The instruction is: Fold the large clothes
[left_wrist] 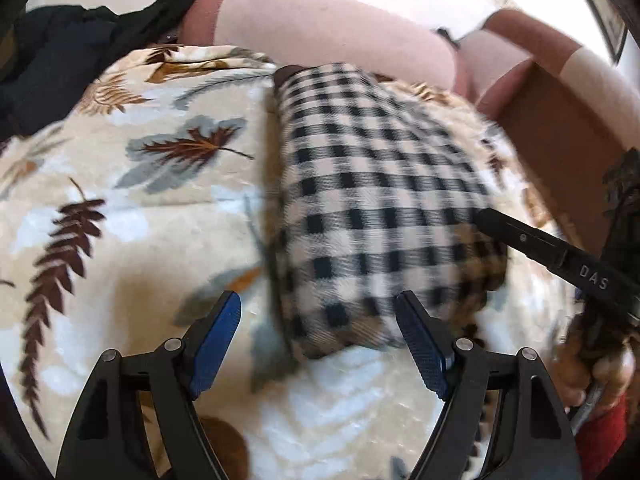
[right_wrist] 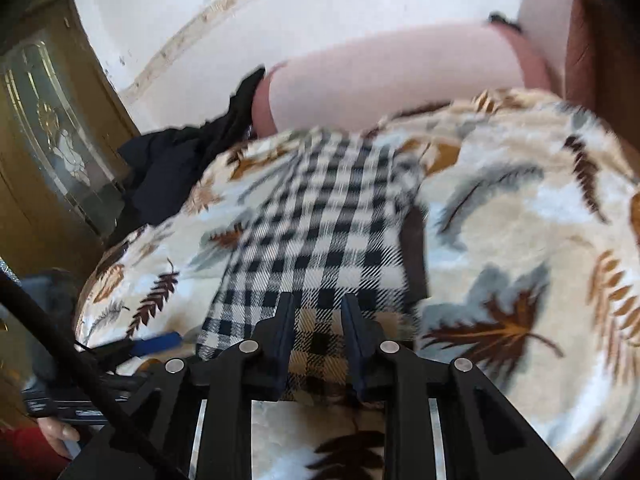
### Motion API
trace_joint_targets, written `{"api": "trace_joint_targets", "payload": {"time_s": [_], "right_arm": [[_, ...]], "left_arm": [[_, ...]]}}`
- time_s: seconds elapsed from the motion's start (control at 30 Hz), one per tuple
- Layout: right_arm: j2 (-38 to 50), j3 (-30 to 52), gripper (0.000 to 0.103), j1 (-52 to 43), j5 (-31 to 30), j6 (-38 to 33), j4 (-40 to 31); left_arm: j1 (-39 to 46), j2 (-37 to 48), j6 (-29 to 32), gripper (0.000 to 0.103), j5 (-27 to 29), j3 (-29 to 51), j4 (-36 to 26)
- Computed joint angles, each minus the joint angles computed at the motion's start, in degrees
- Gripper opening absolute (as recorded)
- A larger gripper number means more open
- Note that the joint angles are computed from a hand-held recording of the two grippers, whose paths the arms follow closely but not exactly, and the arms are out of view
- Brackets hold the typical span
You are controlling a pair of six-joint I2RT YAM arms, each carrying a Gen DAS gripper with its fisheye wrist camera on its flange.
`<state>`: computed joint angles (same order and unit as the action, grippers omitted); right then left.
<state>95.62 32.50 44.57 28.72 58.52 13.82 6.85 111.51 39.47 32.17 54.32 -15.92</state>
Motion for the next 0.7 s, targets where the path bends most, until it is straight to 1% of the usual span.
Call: {"api": "trace_joint_targets", "payload": {"time_s": [0.03,0.07,0.1,0.17,0.23,0.3,0.37,0.47,0.53,0.6,0.63,0.7], "right_arm": [[1.73,0.71,0.026,-1.27,-1.31,-0.09,0.06],[3.13,1.45,0.025,-2.45,-1.96,0.40,-1.02],[3.96,1.47,0.022,-3.11,-2.10,0.96,-1.39],[4.95,0.98,0.022,-4.83,-1.58,3.13,-2.65],[4.27,-1.65,0.023,-6.61,-1.93,4.54,-0.33],[2.93,-2.39,0.027,-7.21,0.25,6.44,-2.76],[0.81,-4.05,0.027,-7.43,2.44,8.43,-3.54],[-1.93,-5.55,0.027,-7.12,4.73,10.52,-4.75],[-3.75,-5.72,0.027,-5.65,7.05,11.84,-6.98],[-5.26,-5.60,0.027,-3.12,9.69,13.15,-8.71],[-5.69,-5.33,0.027,-1.87,10.81,13.76,-9.59],[-5.84,-3.79,0.027,1.41,13.73,14.68,-11.75]], "left_arm": [[-0.69,0.71,-1.32,0.077,-2.18,-0.18,1.71],[-1.19,2.04,-2.09,0.077,-3.49,0.42,2.19],[-1.23,4.16,-2.32,0.077,-3.70,1.75,1.39],[-0.49,6.51,-2.54,0.077,-2.82,3.69,0.42],[0.07,7.76,-3.11,0.077,-2.01,5.54,-1.06],[0.50,7.88,-3.50,0.077,-2.04,6.40,-1.30],[0.96,6.83,-3.58,0.077,-2.31,5.71,0.01],[2.00,3.89,-4.19,0.077,-3.74,2.51,4.84],[2.90,2.49,-4.56,0.077,-4.51,1.17,6.47],[3.49,1.90,-5.50,0.077,-7.43,0.44,8.32],[4.05,1.93,-5.59,0.077,-8.21,0.56,8.40],[5.78,2.44,-4.67,0.077,-6.81,1.82,5.95]]}}
